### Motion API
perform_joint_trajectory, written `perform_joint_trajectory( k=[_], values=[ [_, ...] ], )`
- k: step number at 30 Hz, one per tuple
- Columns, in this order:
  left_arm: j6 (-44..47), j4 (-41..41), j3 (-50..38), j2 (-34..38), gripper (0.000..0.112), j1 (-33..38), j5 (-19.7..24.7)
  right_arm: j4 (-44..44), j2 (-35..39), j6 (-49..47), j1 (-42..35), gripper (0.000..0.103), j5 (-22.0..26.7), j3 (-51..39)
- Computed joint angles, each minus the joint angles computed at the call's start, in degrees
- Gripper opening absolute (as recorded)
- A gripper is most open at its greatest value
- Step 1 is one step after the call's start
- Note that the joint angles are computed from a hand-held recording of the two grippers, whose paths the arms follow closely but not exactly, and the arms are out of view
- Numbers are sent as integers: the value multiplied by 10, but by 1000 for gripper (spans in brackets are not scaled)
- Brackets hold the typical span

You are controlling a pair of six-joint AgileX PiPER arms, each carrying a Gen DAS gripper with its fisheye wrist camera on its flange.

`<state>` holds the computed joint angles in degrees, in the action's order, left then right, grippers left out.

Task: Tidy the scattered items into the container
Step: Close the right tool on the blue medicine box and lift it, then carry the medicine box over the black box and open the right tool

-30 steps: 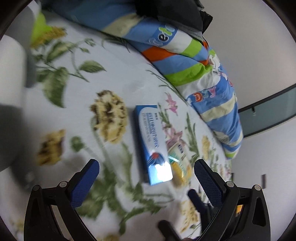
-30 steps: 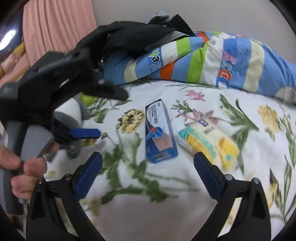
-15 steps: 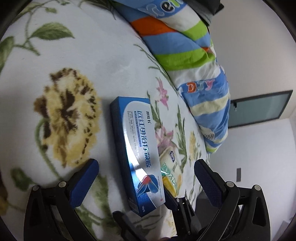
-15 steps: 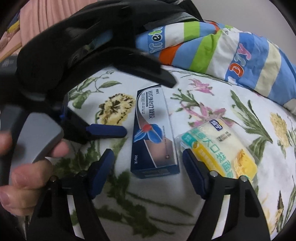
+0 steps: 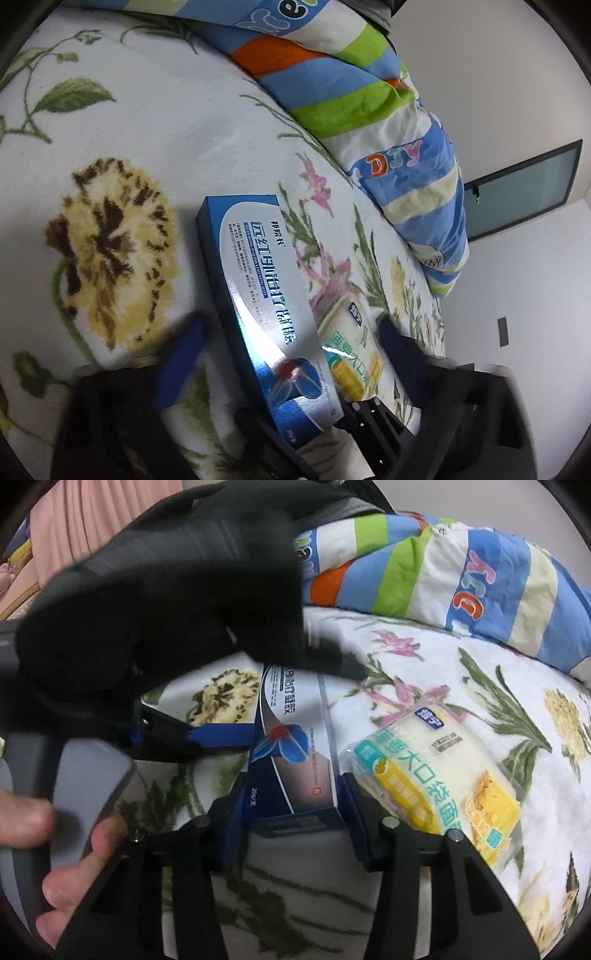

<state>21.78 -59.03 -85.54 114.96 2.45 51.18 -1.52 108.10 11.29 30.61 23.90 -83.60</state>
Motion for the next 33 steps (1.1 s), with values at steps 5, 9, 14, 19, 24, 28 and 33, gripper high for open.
perform_joint_trajectory(
  k=[5, 9, 14, 19, 24, 28, 33],
  values=[
    [12, -14, 11, -2, 52, 1, -8, 11, -9, -8, -3, 49, -9, 9],
    [20, -16, 22, -19, 52, -4, -20, 7, -24, -4, -4, 49, -32, 28],
    [21, -2, 33, -50, 52, -12, -36, -64, -46, 62, 8, 49, -63, 55],
    [5, 11, 32, -66, 52, -17, -34, -58, -62, 69, 6, 49, -67, 63],
    [-41, 49, 40, -115, 52, -28, -32, -51, -107, 69, 12, 49, -26, 60],
    [-98, 92, 37, -174, 52, -49, -19, -74, -171, 93, 21, 49, 16, 69],
    [-206, 168, -5, -235, 52, -106, 8, -105, -267, 120, 30, 49, 81, 78]
  ],
)
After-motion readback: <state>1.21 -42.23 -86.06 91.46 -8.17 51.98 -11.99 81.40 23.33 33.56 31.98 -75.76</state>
